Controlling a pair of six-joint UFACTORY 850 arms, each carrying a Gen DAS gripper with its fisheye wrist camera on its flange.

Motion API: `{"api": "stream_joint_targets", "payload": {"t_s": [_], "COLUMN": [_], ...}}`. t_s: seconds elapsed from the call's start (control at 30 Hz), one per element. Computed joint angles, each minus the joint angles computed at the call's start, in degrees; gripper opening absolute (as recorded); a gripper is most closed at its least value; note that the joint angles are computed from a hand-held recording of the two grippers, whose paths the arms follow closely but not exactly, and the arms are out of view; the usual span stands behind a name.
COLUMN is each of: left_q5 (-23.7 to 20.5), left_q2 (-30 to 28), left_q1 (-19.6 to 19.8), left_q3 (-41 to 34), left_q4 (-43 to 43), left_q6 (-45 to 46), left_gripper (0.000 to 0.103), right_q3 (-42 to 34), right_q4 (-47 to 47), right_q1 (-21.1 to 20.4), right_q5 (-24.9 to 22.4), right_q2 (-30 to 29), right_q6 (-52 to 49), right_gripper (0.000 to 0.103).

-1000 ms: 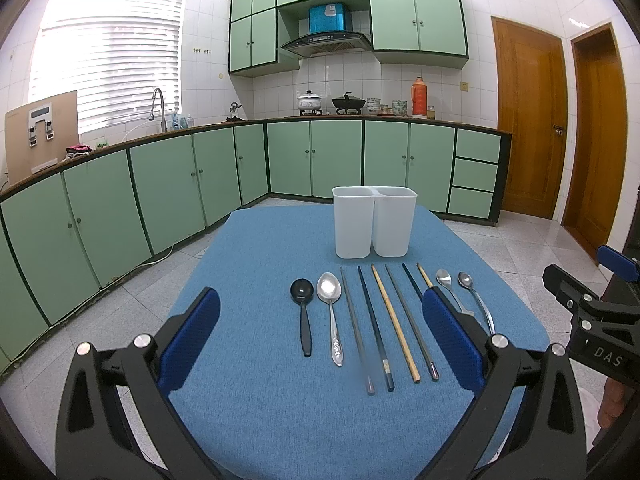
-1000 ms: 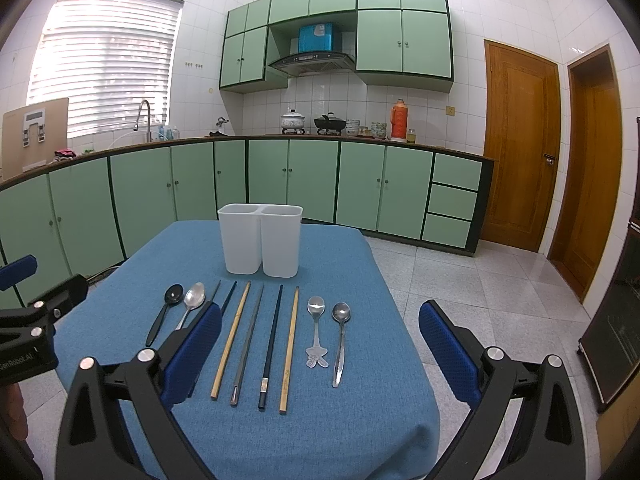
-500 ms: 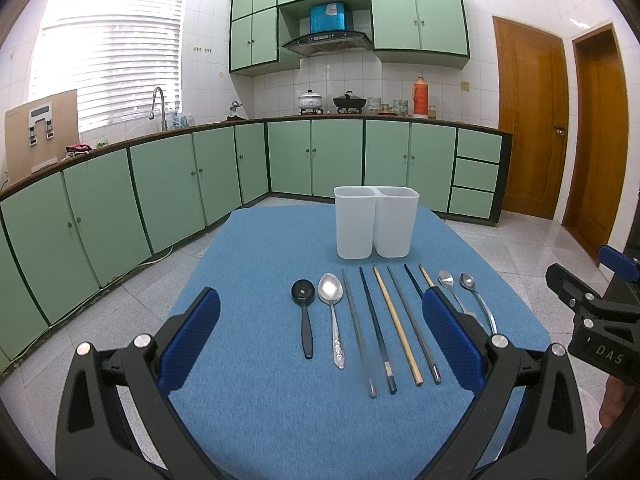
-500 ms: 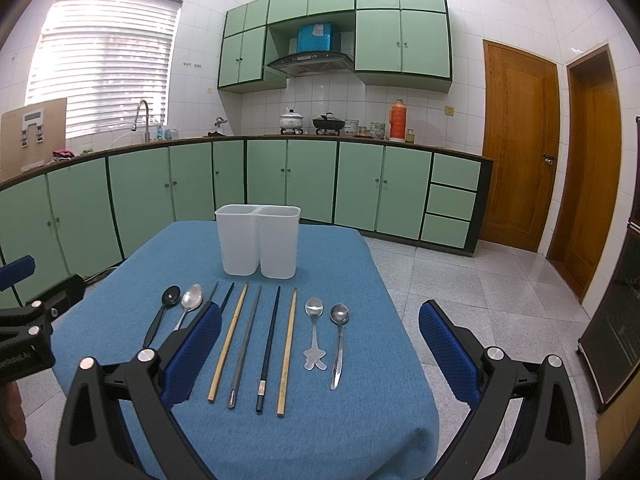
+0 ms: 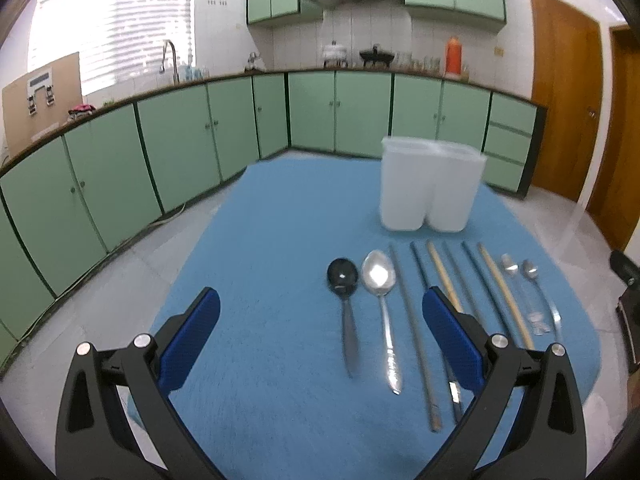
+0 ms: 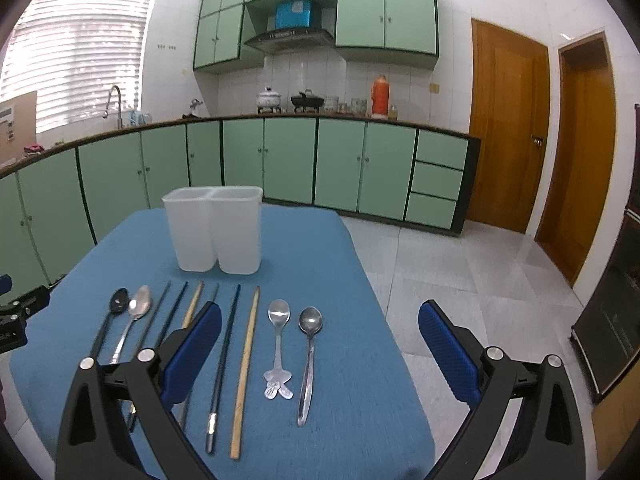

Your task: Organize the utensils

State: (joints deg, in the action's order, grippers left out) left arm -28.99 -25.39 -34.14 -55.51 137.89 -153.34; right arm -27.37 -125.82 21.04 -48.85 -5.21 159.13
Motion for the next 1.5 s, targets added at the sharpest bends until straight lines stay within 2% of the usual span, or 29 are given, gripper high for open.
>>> {"api": "stream_joint_targets", "payload": {"t_s": [0.23, 0.43, 0.63, 0.7, 0.77, 1.0, 1.13, 1.2, 1.27, 1.37, 1.5], "left_q5": [8.07, 12.98, 16.39, 17.05, 17.99, 20.2, 20.64, 21.22, 21.69, 22.31, 23.22], "left_q2": [-7.96, -14.22, -18.19, -19.43, -20.44, -22.45, -22.92, -22.94, -22.67, -22.63, -22.58], "left_q1": [2.86, 4.12, 5.22, 5.34, 5.59, 6.29, 6.32, 6.26, 6.32, 6.34, 6.72], "left_q3": [-10.31, -18.9, -24.59, -26.32, -27.73, -30.23, -30.95, -30.97, -30.66, -30.86, -31.13], "left_q4": [-8.43, -22.92, -37.25, -43.94, -50.44, -65.27, -64.97, -63.65, -63.75, -69.14, -81.13], "left_q6": [10.15, 25.55, 40.44, 47.59, 54.13, 68.8, 69.03, 68.12, 68.71, 74.49, 86.31], "left_gripper": [0.098, 0.098, 0.09, 0.081, 0.08, 0.076, 0.072, 0.064, 0.061, 0.061, 0.065], "right_q3": [-5.02, -8.26, -10.97, -11.59, -12.33, -14.86, -15.97, -16.3, -16.41, -16.47, -16.21], "right_q4": [-2.39, -4.24, -4.9, -4.92, -5.09, -4.16, -3.97, -3.97, -4.0, -4.13, -3.72], "right_q1": [-3.6, -6.16, -7.89, -8.2, -8.49, -9.26, -9.58, -9.78, -10.07, -10.54, -10.77], "right_q5": [3.68, 7.02, 9.22, 9.69, 10.07, 11.41, 12.36, 12.81, 13.47, 14.44, 14.77], "right_q2": [-6.06, -9.43, -12.15, -12.74, -13.44, -15.6, -16.54, -16.9, -17.1, -17.25, -17.16], "right_q6": [0.47, 0.77, 0.95, 0.81, 0.52, -1.45, -2.51, -2.61, -2.6, -2.52, -2.36], "right_gripper": [0.096, 0.087, 0.085, 0.085, 0.085, 0.085, 0.081, 0.079, 0.076, 0.076, 0.076]}}
